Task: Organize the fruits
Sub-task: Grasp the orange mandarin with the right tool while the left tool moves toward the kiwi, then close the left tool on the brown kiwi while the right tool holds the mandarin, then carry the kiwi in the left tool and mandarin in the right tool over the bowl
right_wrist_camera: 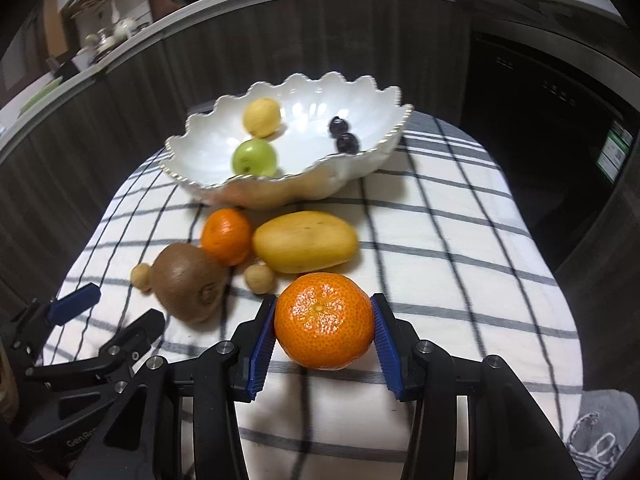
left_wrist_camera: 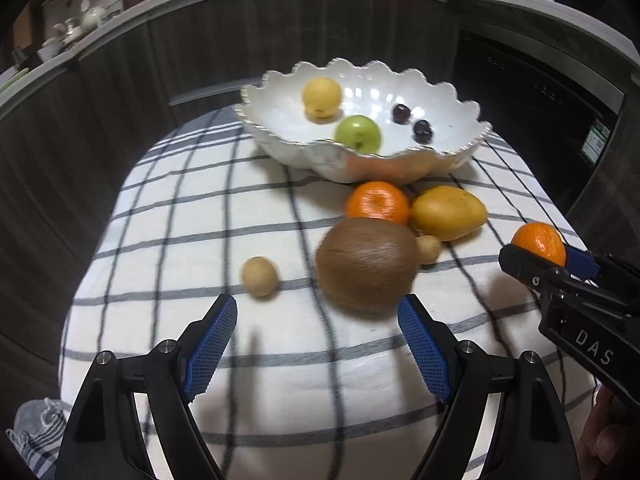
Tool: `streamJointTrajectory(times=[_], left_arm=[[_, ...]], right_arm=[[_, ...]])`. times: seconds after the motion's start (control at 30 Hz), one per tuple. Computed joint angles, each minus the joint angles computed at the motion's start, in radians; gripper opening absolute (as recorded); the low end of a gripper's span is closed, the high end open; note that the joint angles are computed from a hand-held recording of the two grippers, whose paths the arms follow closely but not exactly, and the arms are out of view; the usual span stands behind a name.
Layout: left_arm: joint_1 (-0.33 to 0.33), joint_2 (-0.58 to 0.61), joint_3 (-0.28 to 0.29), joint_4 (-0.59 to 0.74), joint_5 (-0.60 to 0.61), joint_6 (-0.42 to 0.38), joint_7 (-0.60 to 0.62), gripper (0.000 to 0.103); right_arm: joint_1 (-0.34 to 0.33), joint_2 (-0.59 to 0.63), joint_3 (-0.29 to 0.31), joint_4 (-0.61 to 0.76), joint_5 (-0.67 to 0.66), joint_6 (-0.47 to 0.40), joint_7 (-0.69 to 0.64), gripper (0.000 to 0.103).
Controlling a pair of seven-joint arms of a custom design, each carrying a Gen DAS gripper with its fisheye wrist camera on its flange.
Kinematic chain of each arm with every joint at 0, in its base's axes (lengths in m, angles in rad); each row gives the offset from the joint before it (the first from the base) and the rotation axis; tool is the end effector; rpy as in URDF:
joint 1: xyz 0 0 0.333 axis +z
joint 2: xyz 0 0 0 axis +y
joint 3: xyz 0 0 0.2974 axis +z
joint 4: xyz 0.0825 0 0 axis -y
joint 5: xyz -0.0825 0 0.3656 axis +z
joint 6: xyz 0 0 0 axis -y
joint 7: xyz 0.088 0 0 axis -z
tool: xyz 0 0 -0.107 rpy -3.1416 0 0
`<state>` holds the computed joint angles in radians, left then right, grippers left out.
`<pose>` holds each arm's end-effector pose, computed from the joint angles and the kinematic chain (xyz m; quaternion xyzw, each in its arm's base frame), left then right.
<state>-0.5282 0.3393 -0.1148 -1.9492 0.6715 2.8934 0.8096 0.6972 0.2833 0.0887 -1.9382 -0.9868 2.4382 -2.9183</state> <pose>0.4864 -0.4038 0.3628 -0.4958 0.8046 -0.2729 0.1797 0.4362 0.4303 0.3554 -0.5547 0.7560 -0.2436 0.2478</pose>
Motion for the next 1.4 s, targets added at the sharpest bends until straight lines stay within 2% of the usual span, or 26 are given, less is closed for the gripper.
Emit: streamJointTrajectory(times=[0.07, 0.5, 0.67, 0.7, 0.77, 1.13, 1.4], left_arm=[[0.014, 0.025, -0.028, 0.027, -0.040, -0.010, 0.053, 0.082], [-0.003, 0.133, -0.038, 0.144, -0.177, -0.039, 0.200, 0.082], [-0.004, 0.163, -0.037, 0.169, -0.226, -0.044, 0.232, 0.068], [-0.021, 0.163, -0.016, 0.167, -0.213, -0.031, 0.218, 0.066], [-0.017, 0.164, -0.020, 0.161, -0.221, -0.012, 0.233, 0.061], [-0.015, 0.146, -0.017, 0.137, -0.272, 0.000, 0.249, 0.060], [-0.049, 0.101, 0.028, 0.105, -0.212, 0.022, 0.185, 0.060]], right_arm=[[-0.002, -0.012, -0.003, -0.014, -0.004, -0.003, 0.013, 0.047], [-0.029, -0.015, 0.000, -0.030, -0.010, 0.004, 0.042, 0.047], [-0.034, 0.000, -0.006, -0.019, 0.008, 0.011, 0.028, 0.047], [-0.034, 0.004, -0.007, -0.015, 0.011, 0.010, 0.026, 0.047], [-0.031, 0.009, -0.010, -0.010, 0.015, 0.009, 0.022, 0.047], [-0.020, 0.012, -0.020, -0.008, 0.013, 0.014, 0.025, 0.047], [-0.014, -0.013, -0.012, -0.017, -0.025, -0.016, 0.053, 0.047]])
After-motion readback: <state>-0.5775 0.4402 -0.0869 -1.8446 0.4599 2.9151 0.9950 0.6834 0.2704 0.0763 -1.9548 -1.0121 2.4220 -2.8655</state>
